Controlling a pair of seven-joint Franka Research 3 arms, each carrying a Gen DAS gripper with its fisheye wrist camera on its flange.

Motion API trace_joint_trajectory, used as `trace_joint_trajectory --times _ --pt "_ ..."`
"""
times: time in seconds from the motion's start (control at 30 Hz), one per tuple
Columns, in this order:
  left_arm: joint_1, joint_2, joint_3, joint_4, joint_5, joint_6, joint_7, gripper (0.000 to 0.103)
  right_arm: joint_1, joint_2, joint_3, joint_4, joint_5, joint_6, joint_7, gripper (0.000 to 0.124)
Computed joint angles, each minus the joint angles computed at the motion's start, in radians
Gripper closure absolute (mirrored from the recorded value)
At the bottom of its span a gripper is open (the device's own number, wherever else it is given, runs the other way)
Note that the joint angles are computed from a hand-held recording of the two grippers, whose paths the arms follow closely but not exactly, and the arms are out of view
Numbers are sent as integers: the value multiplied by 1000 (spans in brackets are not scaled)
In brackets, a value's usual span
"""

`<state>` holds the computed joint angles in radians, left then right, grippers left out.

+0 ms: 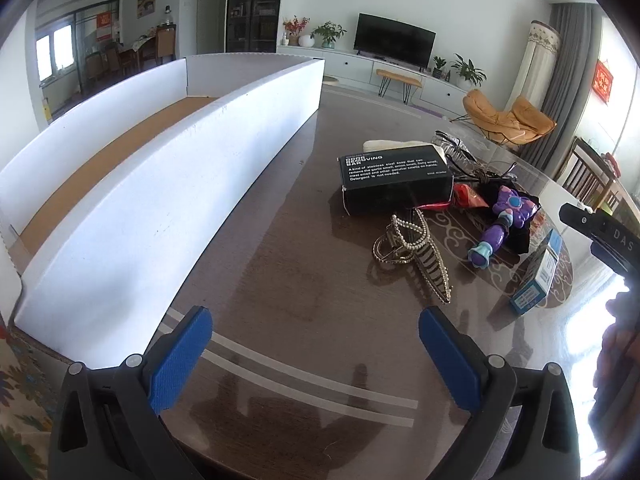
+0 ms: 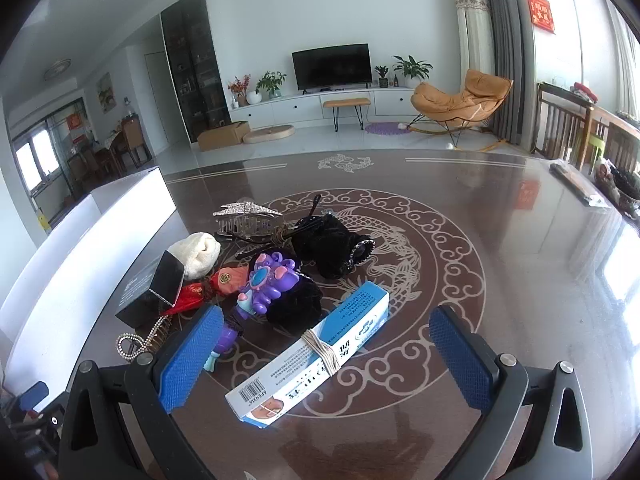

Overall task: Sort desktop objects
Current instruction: 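Move the left tool to the gold pearl hair clip while the right tool approaches the nail cream box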

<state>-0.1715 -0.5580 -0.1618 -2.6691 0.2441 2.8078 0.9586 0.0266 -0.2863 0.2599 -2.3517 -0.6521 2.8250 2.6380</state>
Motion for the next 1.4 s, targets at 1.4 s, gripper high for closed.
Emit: trace_joint_trajectory --times 1.4 --pt "-2 438 -50 360 174 -56 -40 0 66 51 -79 -66 106 -106 -117 21"
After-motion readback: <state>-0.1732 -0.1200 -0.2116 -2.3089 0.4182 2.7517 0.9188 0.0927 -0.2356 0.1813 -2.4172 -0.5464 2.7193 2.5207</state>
